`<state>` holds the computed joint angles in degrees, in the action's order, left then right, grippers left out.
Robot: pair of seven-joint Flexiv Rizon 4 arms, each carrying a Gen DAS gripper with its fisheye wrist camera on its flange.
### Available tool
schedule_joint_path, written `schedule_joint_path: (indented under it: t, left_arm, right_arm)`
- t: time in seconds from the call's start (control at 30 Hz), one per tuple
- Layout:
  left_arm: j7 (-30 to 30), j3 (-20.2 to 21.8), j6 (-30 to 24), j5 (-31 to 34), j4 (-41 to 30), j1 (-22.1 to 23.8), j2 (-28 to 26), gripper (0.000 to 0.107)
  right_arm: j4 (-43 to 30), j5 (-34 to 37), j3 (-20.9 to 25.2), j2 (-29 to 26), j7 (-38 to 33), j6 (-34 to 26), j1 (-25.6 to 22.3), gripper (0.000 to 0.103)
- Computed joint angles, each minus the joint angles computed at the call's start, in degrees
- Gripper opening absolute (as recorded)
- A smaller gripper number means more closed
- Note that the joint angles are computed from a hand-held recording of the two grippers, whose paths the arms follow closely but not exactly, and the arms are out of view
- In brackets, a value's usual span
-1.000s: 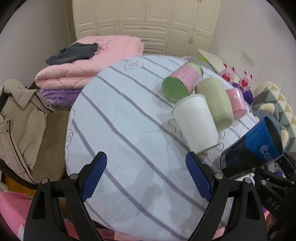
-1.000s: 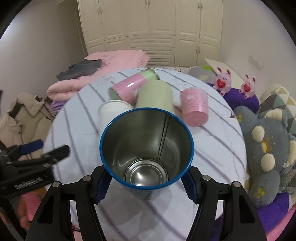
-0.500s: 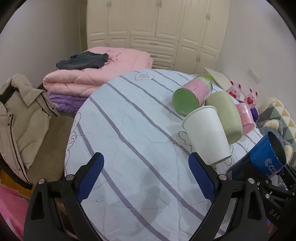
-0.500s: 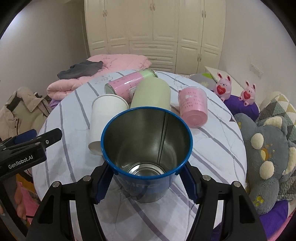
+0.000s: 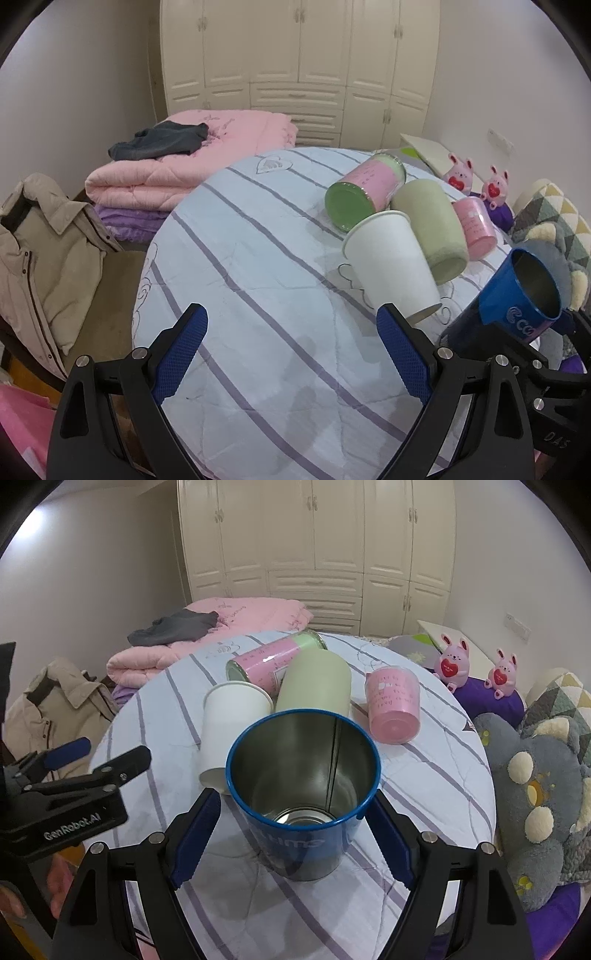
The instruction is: Flip cup upright
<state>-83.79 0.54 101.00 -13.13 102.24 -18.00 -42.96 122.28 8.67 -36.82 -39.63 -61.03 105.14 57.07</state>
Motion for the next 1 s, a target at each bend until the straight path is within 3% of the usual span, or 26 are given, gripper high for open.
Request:
schedule_joint_path:
  t: [0.23,0.4,0.67,1.0]
  left_arm:
    - [0.05,0.73,2.76,0.19,1.01,-1.33,0.48,0.094]
    - [0.48,3.78,5.64,-1.25,1.8,-4.88,0.61,0.094]
    - [1.95,0.13,13.02,-1.97,4.41,-3.23,1.11,0.094]
    - [2.32,-4.39,23.33,-1.0,5.86,-0.77,-0.4,0.094]
  right_arm:
    - [0.98,2.53,-0.31,0.59,-1.21,2.7,0.76,0.082]
    - [1.62,6.24,-0.54,-0.03,-3.16,6.81,1.66,0.082]
    - [1.75,16.08,0.22,-1.67,-7.93,13.94,2.88,0.082]
    - [0.21,25.01,4.87,-3.38,-13.36,20.64,0.36,0.082]
